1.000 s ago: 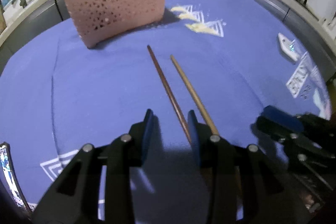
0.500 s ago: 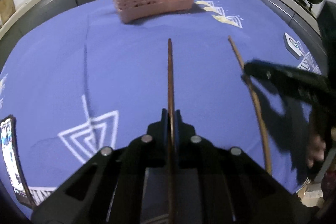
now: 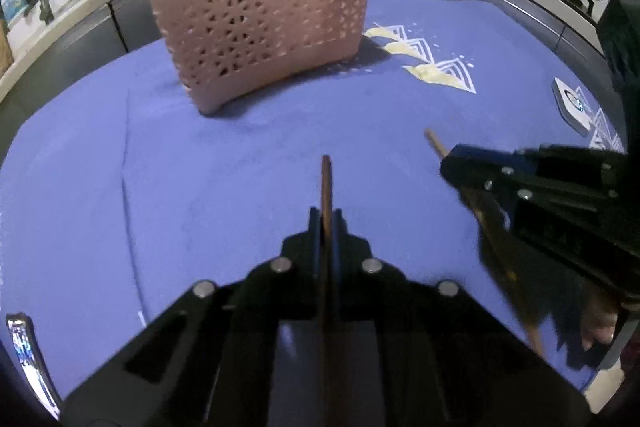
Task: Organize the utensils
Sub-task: 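Close the left tool on a chopstick while the right tool grasps the last one, then lift both chopsticks into the pink basket and open both tools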
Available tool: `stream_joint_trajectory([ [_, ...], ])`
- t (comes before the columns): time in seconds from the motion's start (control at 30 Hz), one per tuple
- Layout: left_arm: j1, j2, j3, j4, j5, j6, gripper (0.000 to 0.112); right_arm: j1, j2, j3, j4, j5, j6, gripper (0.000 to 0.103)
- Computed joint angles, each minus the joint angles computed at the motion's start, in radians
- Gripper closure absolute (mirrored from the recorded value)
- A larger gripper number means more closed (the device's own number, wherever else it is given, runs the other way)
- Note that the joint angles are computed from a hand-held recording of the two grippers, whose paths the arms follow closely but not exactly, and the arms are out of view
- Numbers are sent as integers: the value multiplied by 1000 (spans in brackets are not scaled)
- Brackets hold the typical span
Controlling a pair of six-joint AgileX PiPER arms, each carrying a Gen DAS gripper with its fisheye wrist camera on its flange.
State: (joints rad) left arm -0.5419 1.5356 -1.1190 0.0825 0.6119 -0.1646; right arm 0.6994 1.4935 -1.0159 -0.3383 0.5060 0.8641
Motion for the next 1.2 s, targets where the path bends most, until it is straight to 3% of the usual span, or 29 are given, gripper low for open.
stream_joint_trajectory([
  [0.1, 44, -70, 0, -89, -5, 72, 108, -11, -82, 22, 63, -49, -62, 98],
  [0.27, 146, -223, -41, -267, 22, 222, 108, 79, -250, 30, -189, -64, 159, 98],
  [0.37, 168, -288, -83, -291, 37, 232, 108, 171, -321, 2, -429, 2, 360, 98],
  [0.6, 158, -356, -131, -259, 39, 185, 108, 299, -345, -77, -669, 140, 527, 98],
  [0.77, 126, -342, -110, -169, 33, 114, 108, 311, -299, -104, -653, 173, 494, 98],
  [0.93, 153, -321, -161, -221, 65, 173, 108, 297, -262, -137, -620, 167, 456, 98],
  [1.07, 186, -273, -328, -243, 112, 217, 108, 260, -207, -281, -591, 162, 338, 98],
  [1.2, 193, -189, -552, -207, 144, 206, 108, 186, -80, -540, -527, 148, 151, 98],
])
